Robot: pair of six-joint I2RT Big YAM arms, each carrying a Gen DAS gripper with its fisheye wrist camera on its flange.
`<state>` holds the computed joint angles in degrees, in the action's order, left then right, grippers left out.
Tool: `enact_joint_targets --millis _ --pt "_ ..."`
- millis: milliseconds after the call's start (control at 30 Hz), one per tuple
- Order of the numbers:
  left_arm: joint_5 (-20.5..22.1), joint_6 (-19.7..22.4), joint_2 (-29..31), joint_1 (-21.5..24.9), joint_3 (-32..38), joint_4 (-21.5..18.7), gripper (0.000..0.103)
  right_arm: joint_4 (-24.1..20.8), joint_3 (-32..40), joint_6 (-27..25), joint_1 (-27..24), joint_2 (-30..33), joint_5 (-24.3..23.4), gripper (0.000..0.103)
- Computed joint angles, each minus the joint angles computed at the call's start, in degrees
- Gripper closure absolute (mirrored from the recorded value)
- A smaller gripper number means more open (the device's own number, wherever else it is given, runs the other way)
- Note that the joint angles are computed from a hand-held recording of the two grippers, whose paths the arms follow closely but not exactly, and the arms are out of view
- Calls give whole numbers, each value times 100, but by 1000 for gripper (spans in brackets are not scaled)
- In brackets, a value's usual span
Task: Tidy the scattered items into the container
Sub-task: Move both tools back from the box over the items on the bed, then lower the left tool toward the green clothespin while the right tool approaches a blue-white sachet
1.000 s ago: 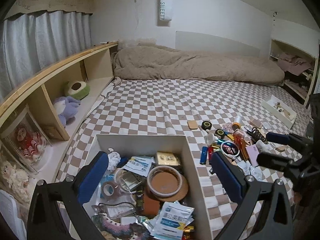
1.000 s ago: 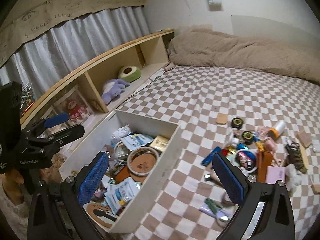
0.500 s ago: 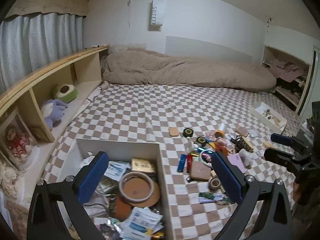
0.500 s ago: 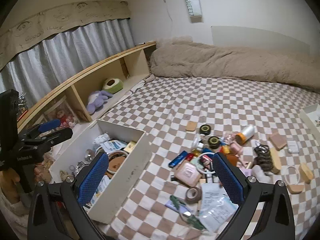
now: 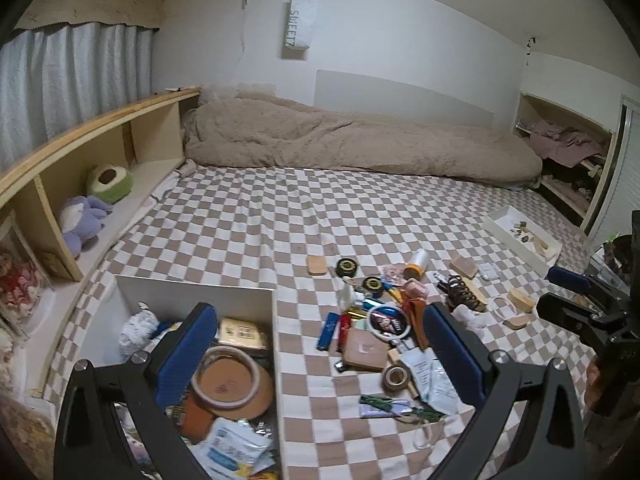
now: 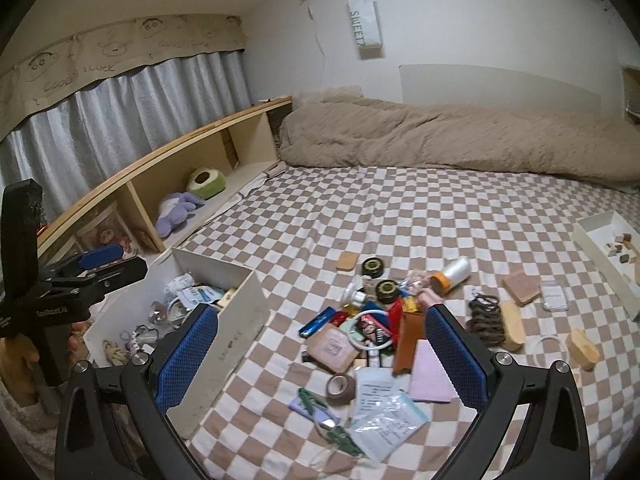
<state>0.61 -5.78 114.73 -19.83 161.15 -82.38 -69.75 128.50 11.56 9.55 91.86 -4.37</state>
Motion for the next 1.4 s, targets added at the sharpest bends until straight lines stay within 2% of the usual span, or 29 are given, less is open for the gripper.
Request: enact_joint_targets --millis 333,533,733,967,1267,1400 --pt "122 -160 264 -281 95 12 0 388 -785 -96 -416 -363 -98 0" --pt "220 -148 324 -431 -101 96 0 678 -1275 -53 -660 -527 -175 0" --pt "-7 121 244 -590 -633 268 0 931 -1861 -177 -789 -680 21 0" --pt "-117 206 135 -688 -1314 393 0 1179 -2522 -195 -837 -761 154 0" --pt "-192 118 27 -662 -2157 540 0 1433 -3063 -4 -928 -751 -189 0" --pt "-100 49 -27 -643 -2503 640 0 1518 -3315 -146 -899 -743 -196 0"
